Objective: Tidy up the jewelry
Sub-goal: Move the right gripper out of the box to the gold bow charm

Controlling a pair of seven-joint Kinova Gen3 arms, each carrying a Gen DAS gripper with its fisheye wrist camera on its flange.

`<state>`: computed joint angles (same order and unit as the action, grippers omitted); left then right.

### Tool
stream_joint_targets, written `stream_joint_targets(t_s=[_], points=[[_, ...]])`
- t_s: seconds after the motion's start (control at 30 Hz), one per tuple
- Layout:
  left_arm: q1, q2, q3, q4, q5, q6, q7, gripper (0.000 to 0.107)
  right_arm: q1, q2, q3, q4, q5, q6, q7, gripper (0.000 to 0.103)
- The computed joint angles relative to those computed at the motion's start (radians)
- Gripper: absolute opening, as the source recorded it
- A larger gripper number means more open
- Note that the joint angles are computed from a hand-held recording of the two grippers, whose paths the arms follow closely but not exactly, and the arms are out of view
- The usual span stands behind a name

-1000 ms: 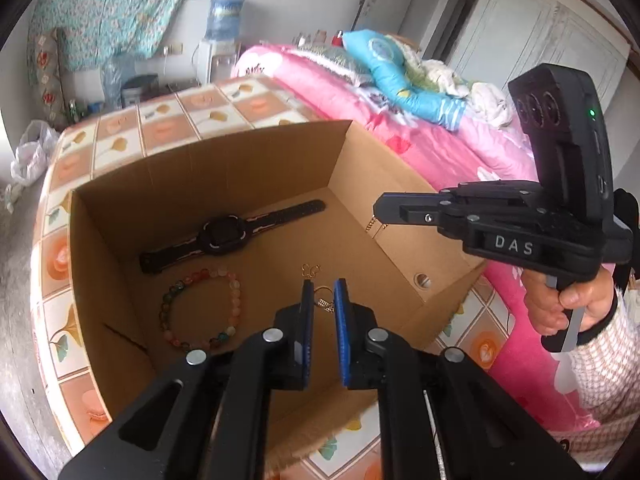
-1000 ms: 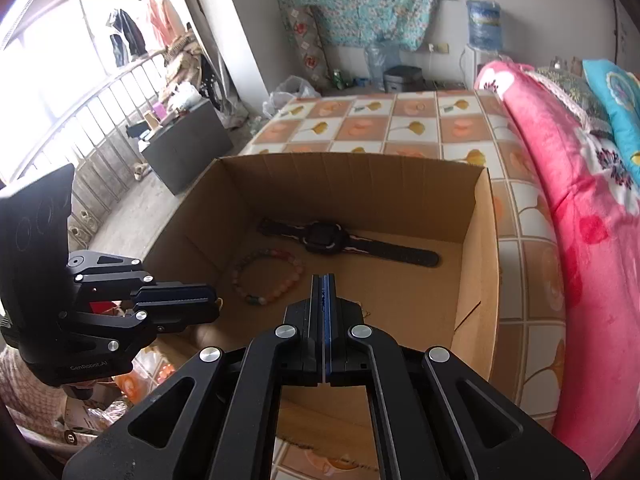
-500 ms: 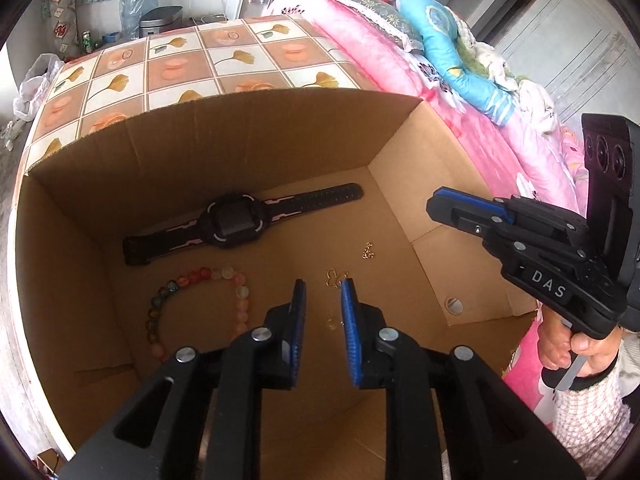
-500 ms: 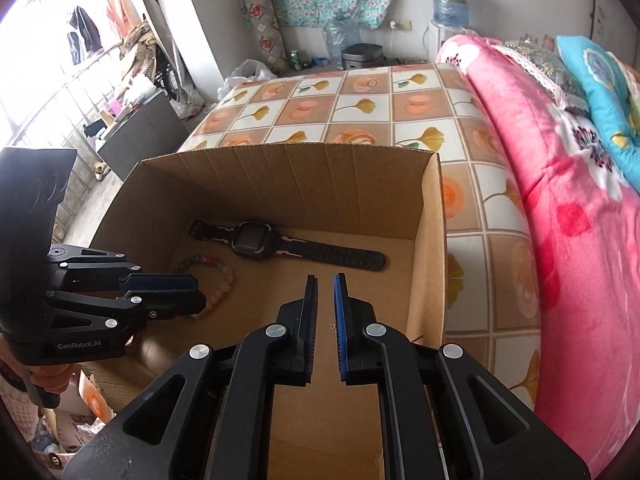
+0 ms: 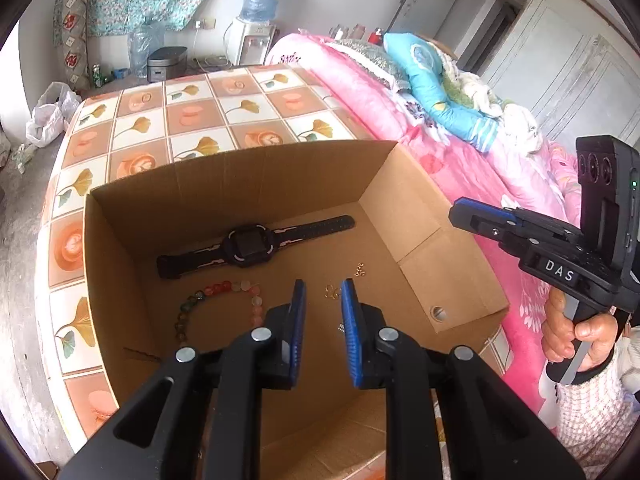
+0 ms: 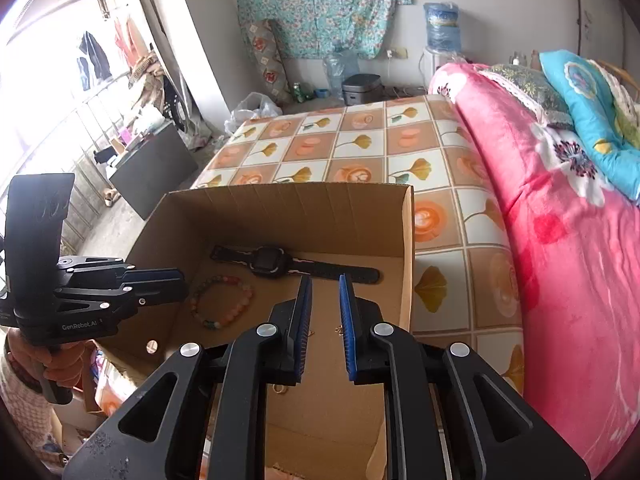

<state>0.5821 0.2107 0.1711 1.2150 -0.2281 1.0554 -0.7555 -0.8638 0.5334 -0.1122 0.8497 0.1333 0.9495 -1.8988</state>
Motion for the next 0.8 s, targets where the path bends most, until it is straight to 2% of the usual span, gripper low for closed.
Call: stream_joint_targets(t_s=[0.13,0.23,0.33,0.47,0.57,0.7,0.8], points=[[0.053,-0.096,0.021,0.119,-0.107,-0.096,0.06,0.02,0.022,-0.112,-0.033,0.185,-0.018,-0.149,0.011,0.019],[0.083,-0.17,0.071,0.229,-0.206,-0.164,0.119,0.027,0.051,-0.196,-0.074,0.324,-0.039,-0.251,0.033,0.023],[0.077,-0.227,0.127,0.327,-0.226,-0.225,0.151,0.037,0.134,-0.267,-0.165,0.463,-0.11,-0.351,0.107,0.032],[0.075,-0.254,0.205,0.397,-0.258,-0.249,0.208,0.051,0.157,-0.325,-0.181,0.628,-0.22,-0.474,0.171,0.042],[0.086,-0.221,0.232,0.393,-0.241,-0.224,0.187,0.059,0.16,-0.31,-0.187,0.657,-0.263,-0.453,0.164,0.043],[0.138,-0.134,0.225,0.364,-0.285,-0.173,0.232,0.059,0.079,-0.266,-0.125,0.66,-0.176,-0.395,0.03,0.043],[0.259,-0.04,0.145,0.303,-0.368,-0.072,0.282,0.059,0.034,-0.234,-0.097,0.661,-0.103,-0.374,-0.061,0.042]])
